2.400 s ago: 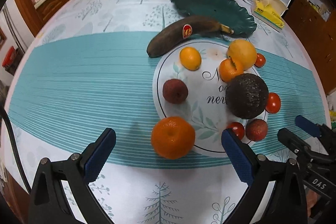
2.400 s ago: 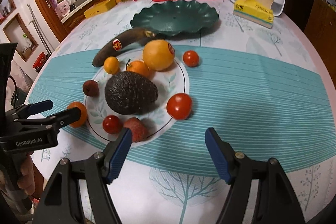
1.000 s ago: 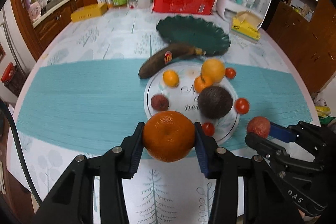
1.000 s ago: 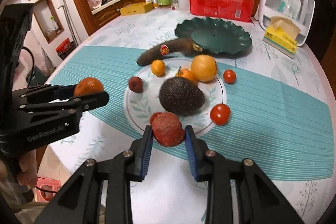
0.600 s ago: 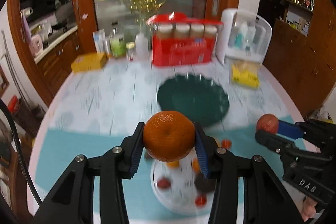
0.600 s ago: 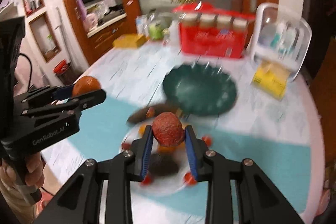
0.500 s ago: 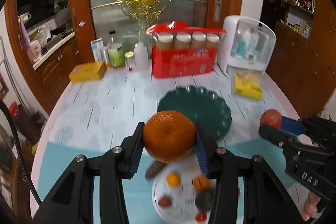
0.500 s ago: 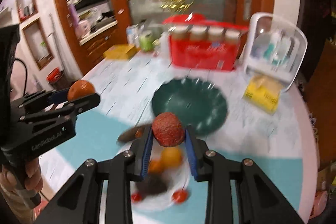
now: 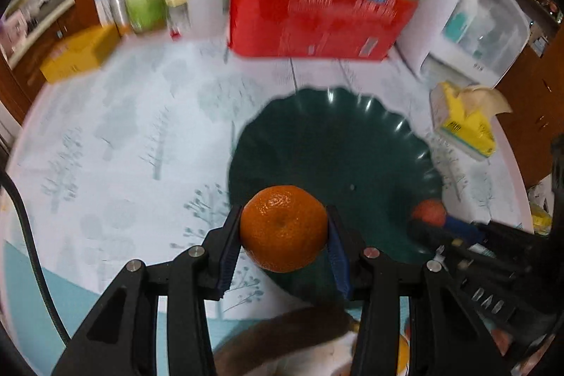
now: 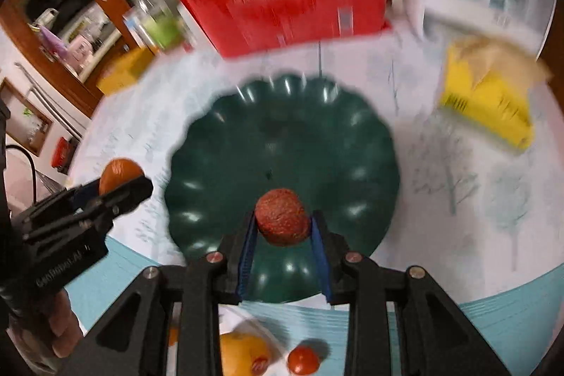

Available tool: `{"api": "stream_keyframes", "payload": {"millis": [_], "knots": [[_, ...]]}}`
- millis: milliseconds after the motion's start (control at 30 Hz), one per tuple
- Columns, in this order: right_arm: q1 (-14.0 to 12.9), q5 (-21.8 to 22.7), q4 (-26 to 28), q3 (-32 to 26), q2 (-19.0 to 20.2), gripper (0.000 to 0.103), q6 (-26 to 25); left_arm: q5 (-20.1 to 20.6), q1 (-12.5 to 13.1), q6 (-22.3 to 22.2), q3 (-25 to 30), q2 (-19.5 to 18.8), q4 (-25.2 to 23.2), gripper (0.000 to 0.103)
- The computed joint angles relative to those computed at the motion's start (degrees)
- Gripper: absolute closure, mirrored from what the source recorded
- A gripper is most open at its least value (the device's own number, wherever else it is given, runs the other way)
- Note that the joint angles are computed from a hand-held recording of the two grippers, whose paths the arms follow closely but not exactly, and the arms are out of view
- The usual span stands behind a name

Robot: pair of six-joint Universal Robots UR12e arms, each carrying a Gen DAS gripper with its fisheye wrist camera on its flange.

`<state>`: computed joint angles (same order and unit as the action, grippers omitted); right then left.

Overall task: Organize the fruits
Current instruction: 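Carry lychee and mandarin to the green plate and open both tools, then withdraw both tools back toward the white fruit plate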

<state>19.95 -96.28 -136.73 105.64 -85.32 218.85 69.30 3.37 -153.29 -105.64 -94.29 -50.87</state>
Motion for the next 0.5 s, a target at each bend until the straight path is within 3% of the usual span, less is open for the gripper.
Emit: {"api": "stream_keyframes", "payload": {"millis": [167,267,333,400,500], "knots": [[-0.2,2.5,1.1,1.0,1.7,0.072,-1.2,-0.8,-0.8,0.8,-0.5,-1.2,-0.7,0.059],[0.9,-0.1,1.2,0.9,2.0,0.071,-2.1,-0.8,-1.1,1.0,-0.8,-1.2,-1.0,0.057],[1.3,-0.7,2.2,0.4,2.2,0.067,-2.4,-0.6,-1.0,0.8,-1.1,-0.8,-0.8,0.044],[1.4,-0.1,2.1,0.5,2.0,0.061,-2.7,-0.6,-0.8,0.0,-1.4,-0.4,-0.4,0.021],[2.1,-0.7,1.4,0.9,1.4,0.055,-2.7,-2.6,0.4,-0.9,-2.0,0.9,0.2,0.019]]}}
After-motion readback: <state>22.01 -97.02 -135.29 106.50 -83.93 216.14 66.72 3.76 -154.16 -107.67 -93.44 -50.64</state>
